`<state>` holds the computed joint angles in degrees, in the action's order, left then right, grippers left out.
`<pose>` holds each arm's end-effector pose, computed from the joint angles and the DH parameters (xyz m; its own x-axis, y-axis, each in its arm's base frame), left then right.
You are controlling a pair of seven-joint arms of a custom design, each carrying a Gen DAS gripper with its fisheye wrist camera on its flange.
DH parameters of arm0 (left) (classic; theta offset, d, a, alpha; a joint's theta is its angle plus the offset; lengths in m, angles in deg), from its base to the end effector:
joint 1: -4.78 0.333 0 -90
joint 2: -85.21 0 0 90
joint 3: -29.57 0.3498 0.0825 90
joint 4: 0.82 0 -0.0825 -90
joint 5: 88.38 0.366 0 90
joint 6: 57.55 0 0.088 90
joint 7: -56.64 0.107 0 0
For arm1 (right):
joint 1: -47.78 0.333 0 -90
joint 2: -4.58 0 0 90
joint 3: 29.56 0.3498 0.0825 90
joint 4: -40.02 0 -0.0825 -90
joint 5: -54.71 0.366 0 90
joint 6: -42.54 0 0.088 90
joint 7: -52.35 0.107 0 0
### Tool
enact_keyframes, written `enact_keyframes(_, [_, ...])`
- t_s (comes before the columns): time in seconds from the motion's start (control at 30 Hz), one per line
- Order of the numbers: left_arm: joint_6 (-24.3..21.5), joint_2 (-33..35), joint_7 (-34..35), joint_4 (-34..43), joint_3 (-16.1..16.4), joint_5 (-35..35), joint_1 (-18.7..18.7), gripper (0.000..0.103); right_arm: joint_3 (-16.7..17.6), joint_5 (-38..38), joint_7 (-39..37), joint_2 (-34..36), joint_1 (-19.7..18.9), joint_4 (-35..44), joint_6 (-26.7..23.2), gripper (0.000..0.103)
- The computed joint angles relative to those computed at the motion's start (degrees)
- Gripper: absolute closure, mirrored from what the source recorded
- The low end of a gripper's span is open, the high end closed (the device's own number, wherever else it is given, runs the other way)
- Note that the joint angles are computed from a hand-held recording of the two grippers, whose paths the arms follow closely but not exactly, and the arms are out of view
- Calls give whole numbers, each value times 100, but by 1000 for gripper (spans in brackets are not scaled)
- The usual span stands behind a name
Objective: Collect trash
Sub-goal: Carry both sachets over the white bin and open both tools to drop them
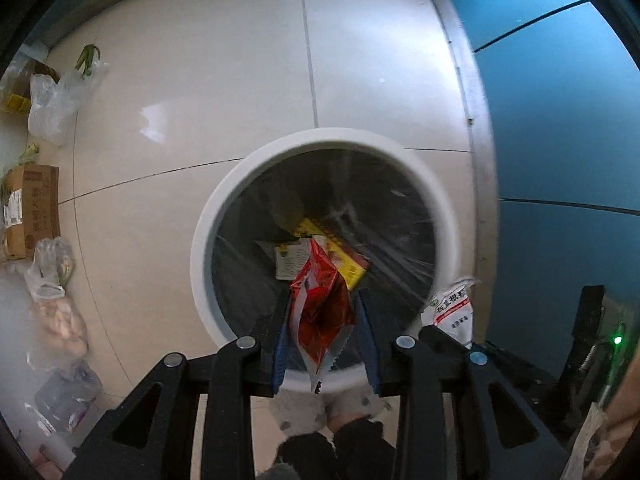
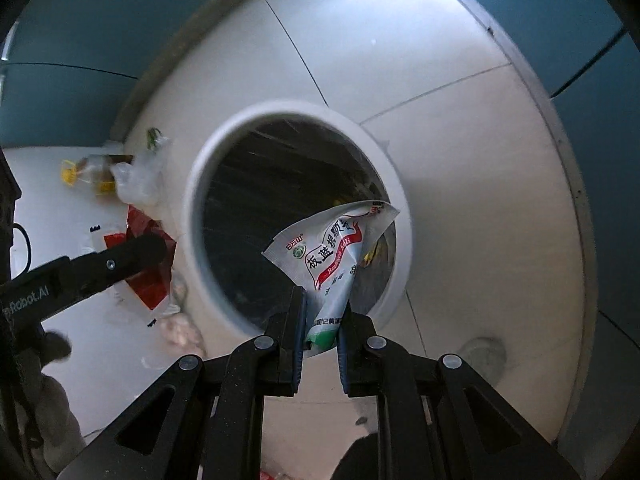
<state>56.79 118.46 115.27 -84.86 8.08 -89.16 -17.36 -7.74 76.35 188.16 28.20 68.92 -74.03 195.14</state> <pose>0.5447 -0.4471 0.3962 -0.1394 -0.9753 0.1715 -0.9785 0.1623 0.1277 0.4843 0.4098 0.3385 -0.3966 -0.8225 -0.4077 -0.9176 0.3685 0.1490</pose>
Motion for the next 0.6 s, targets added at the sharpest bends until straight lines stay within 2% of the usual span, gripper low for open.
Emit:
enact_keyframes(0.03, [50, -11, -39, -49, 38, 66, -21, 55, 54, 51, -107, 155, -22, 53, 66, 85])
enact_keyframes(0.07, [112, -64, -98, -150, 80, 143, -34, 43, 43, 7, -139, 250, -35, 117, 44, 77])
enact_keyframes(0.1, [170, -128, -170, -258, 126, 234, -43, 19, 8, -87, -146, 308, -26, 142, 17, 71])
enact_keyframes(0.13, [199, -183, -219, -334, 152, 309, -42, 10, -36, -223, -139, 419, 14, 243, -38, 60])
enact_keyframes(0.17, [226, -238, -247, -418, 170, 367, -25, 8, -73, -356, -90, 496, 66, 343, -113, 51])
enact_keyframes(0.23, [162, -364, -341, -522, 210, 520, -34, 3, -146, -597, 11, 597, 135, 492, -292, 43])
enact_keyframes(0.3, [152, -529, -467, -652, 259, 708, -59, 3, -233, -839, 133, 602, 206, 580, -473, 30])
enact_keyframes(0.37, [223, -692, -570, -799, 306, 925, -81, 3, -295, -1023, 243, 546, 255, 641, -714, 8])
enact_keyframes(0.43, [206, -808, -741, -807, 372, 1276, -193, 3, -396, -1256, 427, 492, 381, 817, -1100, 0])
enact_keyframes(0.5, [31, -952, -894, -794, 424, 1590, -290, 3, -479, -1459, 496, 418, 459, 922, -1397, 0])
enact_keyframes(0.6, [-229, -1169, -1016, -751, 406, 1713, -315, 3, -589, -1722, 660, 269, 612, 1178, -1896, 0])
